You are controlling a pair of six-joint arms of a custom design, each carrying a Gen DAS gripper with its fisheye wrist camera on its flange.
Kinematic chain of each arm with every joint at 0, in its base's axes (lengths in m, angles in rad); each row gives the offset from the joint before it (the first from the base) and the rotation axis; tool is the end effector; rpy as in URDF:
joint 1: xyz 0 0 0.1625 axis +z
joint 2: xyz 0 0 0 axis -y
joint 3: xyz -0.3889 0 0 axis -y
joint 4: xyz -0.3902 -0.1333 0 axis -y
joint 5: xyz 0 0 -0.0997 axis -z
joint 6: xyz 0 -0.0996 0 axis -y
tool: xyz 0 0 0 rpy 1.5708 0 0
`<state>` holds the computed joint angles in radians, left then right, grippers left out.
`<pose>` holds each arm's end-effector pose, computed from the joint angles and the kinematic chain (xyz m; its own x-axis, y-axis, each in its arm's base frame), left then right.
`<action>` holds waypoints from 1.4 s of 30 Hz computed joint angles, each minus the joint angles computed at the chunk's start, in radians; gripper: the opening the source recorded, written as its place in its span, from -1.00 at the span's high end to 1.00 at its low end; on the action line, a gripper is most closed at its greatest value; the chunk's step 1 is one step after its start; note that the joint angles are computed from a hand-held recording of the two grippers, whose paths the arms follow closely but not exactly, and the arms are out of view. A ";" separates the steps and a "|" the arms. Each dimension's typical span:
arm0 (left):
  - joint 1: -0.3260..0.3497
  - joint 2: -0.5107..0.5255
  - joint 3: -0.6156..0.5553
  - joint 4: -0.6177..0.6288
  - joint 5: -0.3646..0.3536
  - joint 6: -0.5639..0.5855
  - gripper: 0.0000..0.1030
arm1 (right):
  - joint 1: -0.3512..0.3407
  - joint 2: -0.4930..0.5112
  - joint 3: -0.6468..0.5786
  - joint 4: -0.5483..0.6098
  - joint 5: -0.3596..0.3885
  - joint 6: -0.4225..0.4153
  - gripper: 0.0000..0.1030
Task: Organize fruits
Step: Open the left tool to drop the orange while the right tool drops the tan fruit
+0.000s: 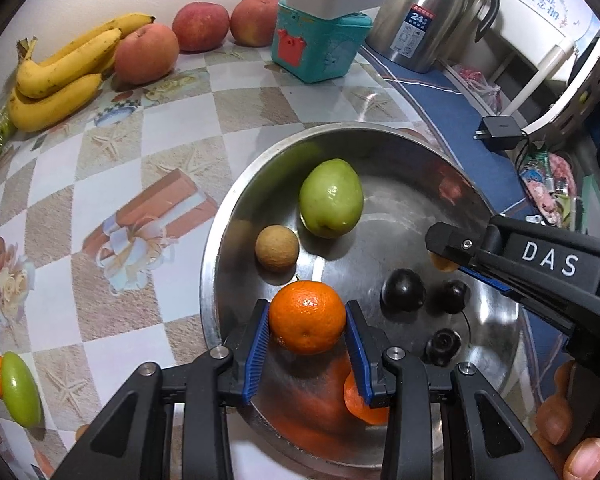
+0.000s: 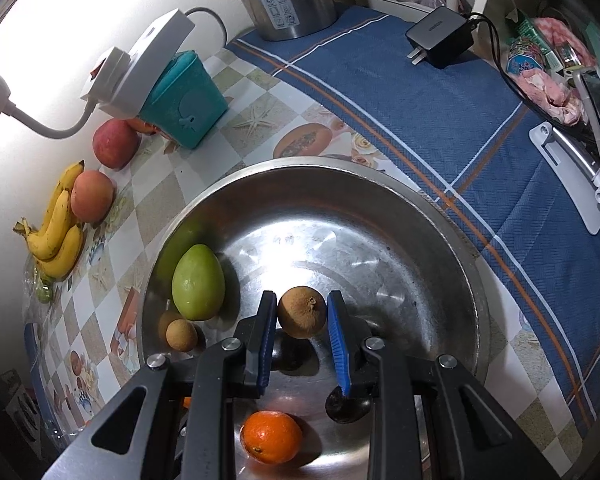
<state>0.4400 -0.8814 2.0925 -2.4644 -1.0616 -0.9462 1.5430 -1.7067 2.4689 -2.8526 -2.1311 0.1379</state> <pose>-0.3317 -0.3572 -0.0164 -0.8342 0.1716 -0.5241 0.3126 0.9300 -0.1931 0.0704 -0.3601 0.2546 -0.8281 0.4039 0.3887 0.1393 0.8199 -0.5552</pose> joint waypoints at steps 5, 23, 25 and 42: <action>0.016 -0.015 0.012 0.000 -0.001 -0.020 0.23 | 0.003 0.023 -0.002 -0.019 0.003 -0.020 0.48; 0.035 -0.050 0.026 0.027 -0.005 -0.070 0.23 | 0.019 0.064 -0.011 -0.020 -0.007 -0.051 0.48; 0.036 -0.049 0.024 0.029 -0.008 -0.071 0.23 | 0.018 0.068 -0.012 -0.018 -0.005 -0.049 0.48; 0.013 -0.084 0.023 0.012 -0.013 -0.059 0.03 | 0.033 0.057 -0.014 -0.012 -0.008 -0.045 0.37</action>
<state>0.4531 -0.9655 2.1153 -2.4524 -1.0750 -1.0051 1.5756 -1.6496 2.4548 -2.8642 -2.1391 0.0925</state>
